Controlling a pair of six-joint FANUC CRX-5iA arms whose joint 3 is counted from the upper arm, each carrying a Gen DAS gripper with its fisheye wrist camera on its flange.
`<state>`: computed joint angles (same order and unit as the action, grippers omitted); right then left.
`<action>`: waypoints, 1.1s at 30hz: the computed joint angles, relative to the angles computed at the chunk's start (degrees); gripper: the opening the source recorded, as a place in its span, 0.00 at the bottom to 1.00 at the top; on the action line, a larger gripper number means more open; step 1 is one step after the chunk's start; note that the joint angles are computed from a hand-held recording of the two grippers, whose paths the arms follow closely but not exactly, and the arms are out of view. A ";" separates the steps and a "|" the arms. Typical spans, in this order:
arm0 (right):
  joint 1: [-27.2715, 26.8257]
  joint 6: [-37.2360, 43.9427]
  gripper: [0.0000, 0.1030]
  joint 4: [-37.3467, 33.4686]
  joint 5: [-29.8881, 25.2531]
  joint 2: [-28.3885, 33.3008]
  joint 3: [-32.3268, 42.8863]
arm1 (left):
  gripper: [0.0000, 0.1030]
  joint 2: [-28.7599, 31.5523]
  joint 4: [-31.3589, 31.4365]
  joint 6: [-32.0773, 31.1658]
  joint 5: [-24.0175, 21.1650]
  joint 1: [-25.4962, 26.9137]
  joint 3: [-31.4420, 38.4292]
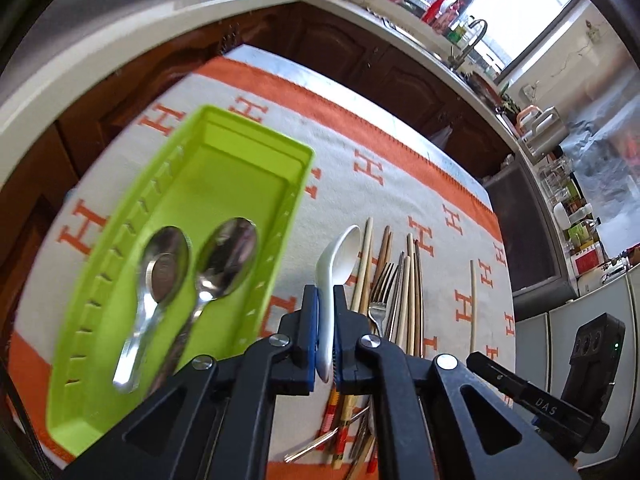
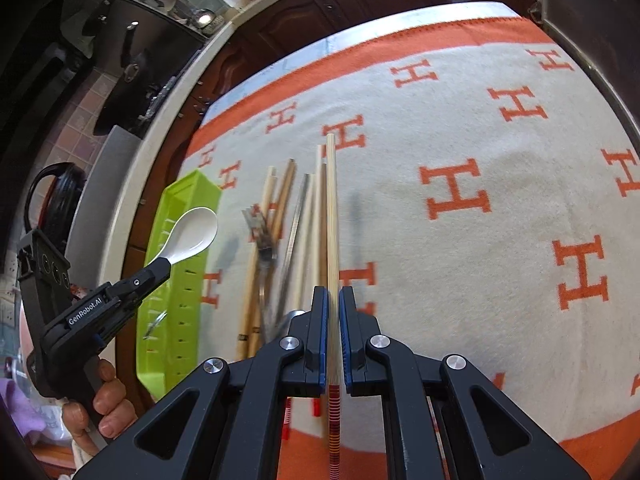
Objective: Organize utensils
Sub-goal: 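Place the white ceramic spoon into the green tray with the left tool, then lower the wooden chopstick into the green tray and open the right tool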
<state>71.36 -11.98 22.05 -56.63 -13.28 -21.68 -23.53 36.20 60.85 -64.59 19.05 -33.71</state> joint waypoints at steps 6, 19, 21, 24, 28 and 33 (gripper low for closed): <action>1.17 3.94 0.05 0.14 0.24 3.48 5.87 | 0.03 -7.36 1.93 -4.09 -0.70 9.32 -2.94; -1.62 22.76 0.05 -10.04 -1.30 20.66 29.91 | 0.30 -4.80 -11.52 -1.92 -3.84 16.50 -1.68; -2.64 24.33 0.05 -11.54 -1.61 23.74 33.60 | 0.40 -5.78 -10.06 -4.76 -4.98 18.49 -2.39; -4.42 25.95 0.06 -14.82 -1.29 27.58 38.02 | 0.47 -6.82 -9.07 -6.64 -5.93 19.44 -2.29; -5.94 25.61 0.06 -16.66 -0.02 30.98 41.34 | 0.59 -8.72 -10.11 -5.86 -4.68 18.69 -1.27; -8.32 24.55 0.07 -20.03 1.41 33.24 42.73 | 0.60 -9.43 -14.26 -1.47 -0.89 14.88 0.20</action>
<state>63.03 12.58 2.02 -55.22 19.96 21.05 -32.96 21.94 59.38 -65.48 33.93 -33.51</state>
